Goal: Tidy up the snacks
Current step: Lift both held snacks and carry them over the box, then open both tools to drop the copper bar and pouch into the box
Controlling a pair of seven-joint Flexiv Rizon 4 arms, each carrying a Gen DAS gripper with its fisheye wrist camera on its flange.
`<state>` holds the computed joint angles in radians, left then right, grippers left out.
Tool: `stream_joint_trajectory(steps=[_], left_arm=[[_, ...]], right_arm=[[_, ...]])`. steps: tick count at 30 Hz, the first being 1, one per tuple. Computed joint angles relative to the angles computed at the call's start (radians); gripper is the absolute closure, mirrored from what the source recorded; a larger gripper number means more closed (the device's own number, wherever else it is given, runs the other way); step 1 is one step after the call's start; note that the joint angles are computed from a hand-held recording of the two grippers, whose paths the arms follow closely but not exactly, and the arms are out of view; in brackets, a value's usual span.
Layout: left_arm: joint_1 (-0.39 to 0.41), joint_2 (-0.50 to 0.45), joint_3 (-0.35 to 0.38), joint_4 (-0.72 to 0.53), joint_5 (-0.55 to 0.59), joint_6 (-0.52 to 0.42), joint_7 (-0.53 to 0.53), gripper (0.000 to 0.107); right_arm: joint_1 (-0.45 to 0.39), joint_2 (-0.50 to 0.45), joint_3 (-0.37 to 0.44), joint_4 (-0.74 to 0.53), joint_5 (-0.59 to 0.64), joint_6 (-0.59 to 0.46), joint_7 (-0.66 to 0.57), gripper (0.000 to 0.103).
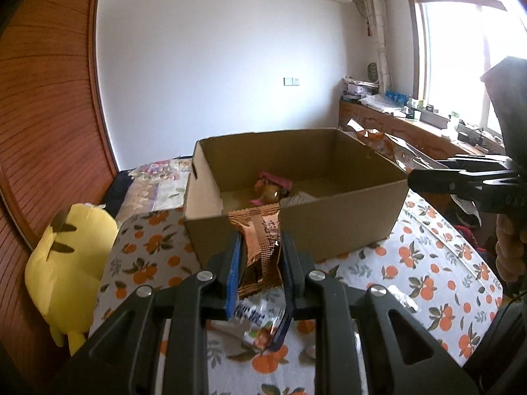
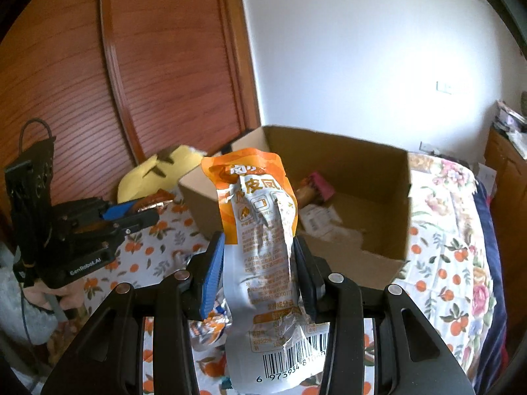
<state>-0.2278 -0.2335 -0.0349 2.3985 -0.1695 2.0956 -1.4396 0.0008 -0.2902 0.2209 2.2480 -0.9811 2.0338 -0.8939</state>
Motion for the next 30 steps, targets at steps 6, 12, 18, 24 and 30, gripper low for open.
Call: stream_joint_trajectory(steps=[6, 12, 18, 24, 30], left_arm=[[0.017, -0.020, -0.014, -0.080, 0.025, -0.038, 0.012, 0.086], [0.030, -0.065, -0.023, -0.179, 0.032, -0.072, 0.036, 0.086], [0.056, -0.125, -0.035, -0.266, 0.040, -0.103, 0.047, 0.086], [0.105, -0.193, -0.067, -0.332, 0.055, -0.131, 0.032, 0.086], [0.107, -0.245, -0.070, -0.378, 0.053, -0.154, 0.028, 0.086]], right_arm=[[0.017, -0.005, -0.011, -0.028, 0.085, -0.005, -0.047, 0.062], [0.021, -0.055, 0.002, -0.127, 0.096, -0.074, -0.085, 0.062], [-0.065, -0.168, 0.126, -0.253, 0.051, -0.174, -0.105, 0.062], [0.075, -0.217, 0.014, -0.302, 0.180, -0.190, -0.198, 0.062], [0.107, -0.254, -0.009, -0.323, 0.271, -0.214, -0.266, 0.062]])
